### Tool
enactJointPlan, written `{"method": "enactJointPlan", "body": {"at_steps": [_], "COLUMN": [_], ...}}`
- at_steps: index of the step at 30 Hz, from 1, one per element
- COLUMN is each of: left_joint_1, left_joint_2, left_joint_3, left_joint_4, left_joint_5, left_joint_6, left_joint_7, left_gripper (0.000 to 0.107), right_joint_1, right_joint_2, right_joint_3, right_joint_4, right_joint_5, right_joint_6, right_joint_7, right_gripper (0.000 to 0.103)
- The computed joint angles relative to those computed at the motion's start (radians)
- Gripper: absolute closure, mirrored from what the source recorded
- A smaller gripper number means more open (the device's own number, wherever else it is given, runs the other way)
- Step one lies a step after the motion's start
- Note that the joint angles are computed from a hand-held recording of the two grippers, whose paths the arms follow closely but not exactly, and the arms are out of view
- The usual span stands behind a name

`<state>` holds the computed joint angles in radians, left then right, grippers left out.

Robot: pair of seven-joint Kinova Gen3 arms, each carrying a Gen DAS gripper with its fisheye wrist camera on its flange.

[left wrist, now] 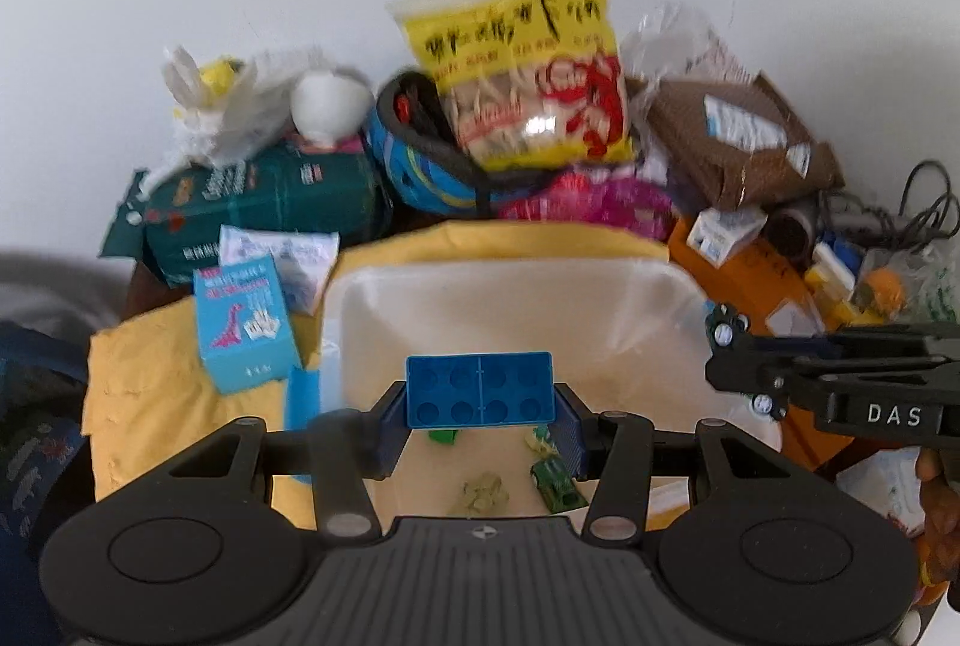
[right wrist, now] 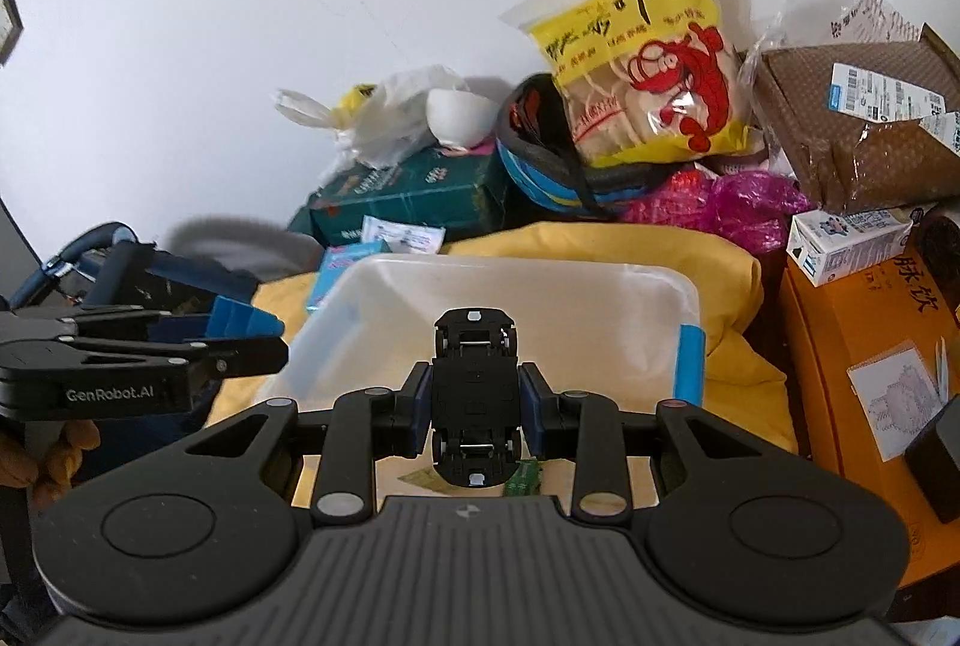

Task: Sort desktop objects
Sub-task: 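Carry the black car over the bin and open the right gripper while the left releases the blue brick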

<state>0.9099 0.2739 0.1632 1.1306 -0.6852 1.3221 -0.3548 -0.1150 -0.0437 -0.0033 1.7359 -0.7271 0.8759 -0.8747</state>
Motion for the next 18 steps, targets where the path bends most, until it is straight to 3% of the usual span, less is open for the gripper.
{"method": "enactJointPlan", "body": {"at_steps": [9,12,13,15,18], "left_joint_1": [-0.067,-0.029,-0.011,0.0,0.003], "left_joint_2": [0.053,0.098,0.111,0.109,0.081], "left_joint_3": [-0.017,-0.042,-0.054,-0.064,-0.063], "left_joint_4": [-0.067,-0.131,-0.149,-0.142,-0.093], "left_joint_5": [0.125,0.086,0.065,0.058,0.065], "left_joint_6": [0.021,0.099,0.125,0.129,0.105], "left_joint_7": [-0.115,-0.126,-0.126,-0.133,-0.123], "left_gripper": [0.055,0.042,0.038,0.038,0.038], "right_joint_1": [-0.008,-0.01,-0.012,-0.02,-0.018], "right_joint_2": [0.079,0.098,0.102,0.101,0.093], "right_joint_3": [-0.038,-0.048,-0.052,-0.061,-0.064], "right_joint_4": [-0.084,-0.106,-0.112,-0.111,-0.1], "right_joint_5": [0.144,0.176,0.191,0.223,0.22], "right_joint_6": [0.026,0.04,0.04,0.019,0.001], "right_joint_7": [-0.132,-0.163,-0.175,-0.195,-0.172], "right_gripper": [0.069,0.068,0.066,0.051,0.049]}}
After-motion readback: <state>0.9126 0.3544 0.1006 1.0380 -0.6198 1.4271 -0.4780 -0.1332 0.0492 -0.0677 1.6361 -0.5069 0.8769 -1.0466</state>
